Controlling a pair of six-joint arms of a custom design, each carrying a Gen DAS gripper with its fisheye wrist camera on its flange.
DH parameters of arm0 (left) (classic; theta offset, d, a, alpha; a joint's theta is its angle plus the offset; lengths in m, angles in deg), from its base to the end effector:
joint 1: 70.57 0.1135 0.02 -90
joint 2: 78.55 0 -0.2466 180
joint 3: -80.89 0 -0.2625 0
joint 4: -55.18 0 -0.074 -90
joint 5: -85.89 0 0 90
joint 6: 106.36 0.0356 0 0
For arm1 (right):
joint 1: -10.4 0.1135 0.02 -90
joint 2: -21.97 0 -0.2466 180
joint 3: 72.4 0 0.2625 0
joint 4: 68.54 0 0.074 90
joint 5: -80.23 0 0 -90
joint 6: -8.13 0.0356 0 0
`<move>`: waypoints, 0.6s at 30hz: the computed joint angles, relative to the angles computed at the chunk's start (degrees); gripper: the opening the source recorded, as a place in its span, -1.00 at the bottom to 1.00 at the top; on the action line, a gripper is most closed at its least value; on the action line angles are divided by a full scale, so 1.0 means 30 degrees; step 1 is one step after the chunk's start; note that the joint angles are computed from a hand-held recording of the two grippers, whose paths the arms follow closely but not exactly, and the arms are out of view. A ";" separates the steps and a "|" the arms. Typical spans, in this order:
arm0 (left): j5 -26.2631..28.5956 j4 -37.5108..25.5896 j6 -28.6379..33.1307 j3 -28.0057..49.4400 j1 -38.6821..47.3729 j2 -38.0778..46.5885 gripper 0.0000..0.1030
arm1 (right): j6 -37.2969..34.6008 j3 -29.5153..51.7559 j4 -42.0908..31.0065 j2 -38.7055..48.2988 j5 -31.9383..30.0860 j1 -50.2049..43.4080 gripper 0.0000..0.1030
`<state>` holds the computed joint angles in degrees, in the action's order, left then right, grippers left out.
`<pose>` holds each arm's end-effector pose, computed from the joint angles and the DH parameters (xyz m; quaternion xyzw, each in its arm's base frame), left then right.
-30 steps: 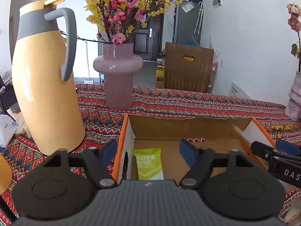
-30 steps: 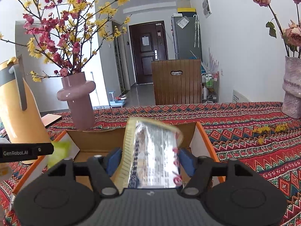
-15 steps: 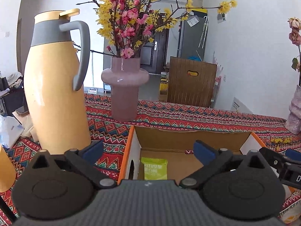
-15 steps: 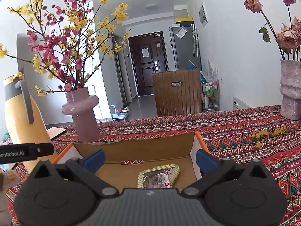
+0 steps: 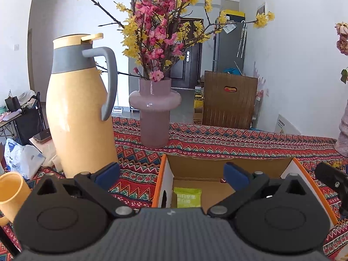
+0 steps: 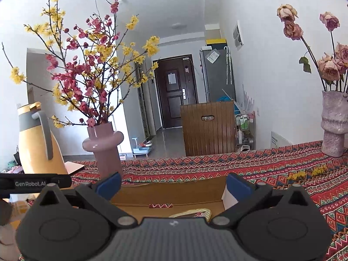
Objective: Organize snacks
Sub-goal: 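Move both open tools back from the box to the snack pile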
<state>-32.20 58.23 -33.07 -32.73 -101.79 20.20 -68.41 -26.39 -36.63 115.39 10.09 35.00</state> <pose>0.3261 -0.1780 0.1651 -0.0159 0.8460 -0.0076 0.5329 0.2923 0.1205 0.1377 0.0278 0.7905 0.0646 0.6084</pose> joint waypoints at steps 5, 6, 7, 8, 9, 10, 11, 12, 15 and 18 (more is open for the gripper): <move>-0.0480 -0.0217 0.0069 -0.1591 -0.0309 -0.1860 1.00 | -0.0145 -0.1621 -0.0423 -0.2280 0.0580 0.0888 1.00; -0.0569 -0.0256 0.0045 -0.1905 -0.0393 -0.2174 1.00 | -0.0114 -0.1979 -0.0533 -0.2766 0.0626 0.1038 1.00; -0.0625 -0.0293 -0.0013 -0.2270 -0.0455 -0.2507 1.00 | -0.0071 -0.2273 -0.0668 -0.3200 0.0663 0.1187 1.00; -0.0609 -0.0342 -0.0083 -0.2674 -0.0470 -0.2878 1.00 | -0.0056 -0.2615 -0.0835 -0.3674 0.0822 0.1381 1.00; -0.0626 -0.0404 -0.0190 -0.3071 -0.0509 -0.3235 1.00 | -0.0053 -0.2879 -0.1043 -0.4059 0.1107 0.1626 1.00; -0.0661 -0.0487 -0.0301 -0.3358 -0.0546 -0.3496 1.00 | -0.0022 -0.3155 -0.1232 -0.4422 0.1409 0.1889 1.00; -0.0687 -0.0570 -0.0406 -0.3717 -0.0591 -0.3833 1.00 | 0.0033 -0.3447 -0.1332 -0.4732 0.1658 0.2141 1.00; -0.0715 -0.0615 -0.0482 -0.4083 -0.0652 -0.4165 1.00 | 0.0068 -0.3741 -0.1385 -0.5027 0.1862 0.2362 1.00; -0.0910 -0.0823 -0.0735 -0.5004 -0.0892 -0.5094 1.00 | 0.0295 -0.4703 -0.1429 -0.5825 0.2691 0.3200 1.00; -0.1118 -0.0973 -0.0937 -0.5902 -0.1210 -0.6022 1.00 | 0.0727 -0.5558 -0.1718 -0.6604 0.3223 0.3845 1.00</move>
<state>-35.55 55.31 -35.88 -50.44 -105.41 2.13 -66.23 -43.06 -41.79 95.58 19.76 46.54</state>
